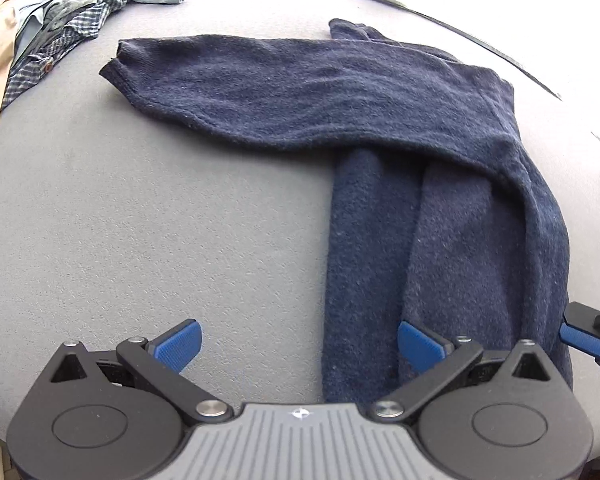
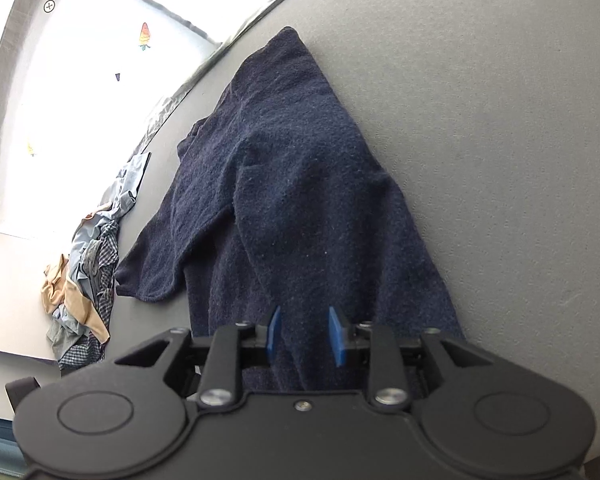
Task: Fold clothes
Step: 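Grasp the sweater hem with the left gripper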
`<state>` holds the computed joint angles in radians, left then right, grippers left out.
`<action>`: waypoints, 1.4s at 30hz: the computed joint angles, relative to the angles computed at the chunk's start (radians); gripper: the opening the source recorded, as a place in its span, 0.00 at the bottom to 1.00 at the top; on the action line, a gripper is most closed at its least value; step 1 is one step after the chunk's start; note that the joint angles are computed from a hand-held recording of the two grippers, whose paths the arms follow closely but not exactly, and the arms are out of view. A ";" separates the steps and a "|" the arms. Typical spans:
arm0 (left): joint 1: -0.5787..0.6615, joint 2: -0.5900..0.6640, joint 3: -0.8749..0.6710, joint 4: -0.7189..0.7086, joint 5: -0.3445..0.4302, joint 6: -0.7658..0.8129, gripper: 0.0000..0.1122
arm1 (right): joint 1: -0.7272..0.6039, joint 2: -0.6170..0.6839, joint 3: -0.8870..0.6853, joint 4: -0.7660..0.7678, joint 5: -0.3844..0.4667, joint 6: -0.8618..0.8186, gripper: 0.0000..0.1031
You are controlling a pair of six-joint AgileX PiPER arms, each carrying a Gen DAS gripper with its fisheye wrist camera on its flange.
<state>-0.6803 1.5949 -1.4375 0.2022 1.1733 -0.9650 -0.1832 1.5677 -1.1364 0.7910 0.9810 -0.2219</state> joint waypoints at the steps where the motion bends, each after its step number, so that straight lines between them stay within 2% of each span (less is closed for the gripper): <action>1: 0.012 0.001 0.005 0.002 -0.007 -0.004 0.92 | 0.002 0.011 -0.012 0.000 -0.005 0.007 0.31; 8: 0.107 0.024 -0.012 0.028 -0.034 -0.005 0.92 | 0.037 0.115 -0.160 -0.042 -0.049 0.083 0.44; 14: 0.199 0.104 -0.091 0.067 -0.045 0.010 0.92 | 0.062 0.219 -0.305 -0.090 -0.068 0.148 0.55; 21: 0.282 0.199 -0.196 0.179 -0.032 -0.006 0.92 | 0.089 0.331 -0.464 -0.141 -0.090 0.222 0.79; 23: 0.307 0.223 -0.224 0.218 -0.032 -0.005 0.92 | 0.108 0.355 -0.498 -0.186 -0.136 0.244 0.84; 25: 0.333 0.251 -0.252 0.242 -0.029 0.008 0.92 | 0.128 0.384 -0.545 -0.262 -0.143 0.281 0.93; 28: 0.374 0.299 -0.296 0.243 -0.030 0.038 0.92 | 0.152 0.439 -0.618 -0.358 -0.108 0.338 0.96; 32: 0.418 0.347 -0.341 0.239 -0.027 0.043 0.90 | 0.163 0.475 -0.643 -0.389 -0.073 0.361 0.97; 34: 0.432 0.343 -0.329 0.234 -0.066 0.032 0.85 | 0.171 0.487 -0.654 -0.409 -0.063 0.371 0.97; 35: 0.438 0.341 -0.322 0.228 -0.086 0.029 0.76 | 0.175 0.492 -0.661 -0.421 -0.058 0.377 0.97; 36: 0.445 0.339 -0.315 0.218 -0.106 0.026 0.62 | 0.176 0.497 -0.669 -0.423 -0.054 0.381 0.97; 37: 0.453 0.337 -0.308 0.196 -0.127 0.024 0.55 | 0.177 0.500 -0.676 -0.425 -0.051 0.385 0.97; 39: 0.466 0.336 -0.296 0.161 -0.164 0.019 0.28 | 0.179 0.501 -0.682 -0.434 -0.044 0.388 0.97; 40: 0.461 0.337 -0.298 0.172 -0.164 0.010 0.22 | 0.181 0.500 -0.684 -0.438 -0.042 0.388 0.97; 41: 0.457 0.339 -0.300 0.183 -0.164 0.000 0.12 | 0.182 0.499 -0.686 -0.442 -0.039 0.388 0.97; 42: 0.454 0.339 -0.301 0.189 -0.166 -0.004 0.09 | 0.184 0.497 -0.687 -0.446 -0.037 0.388 0.97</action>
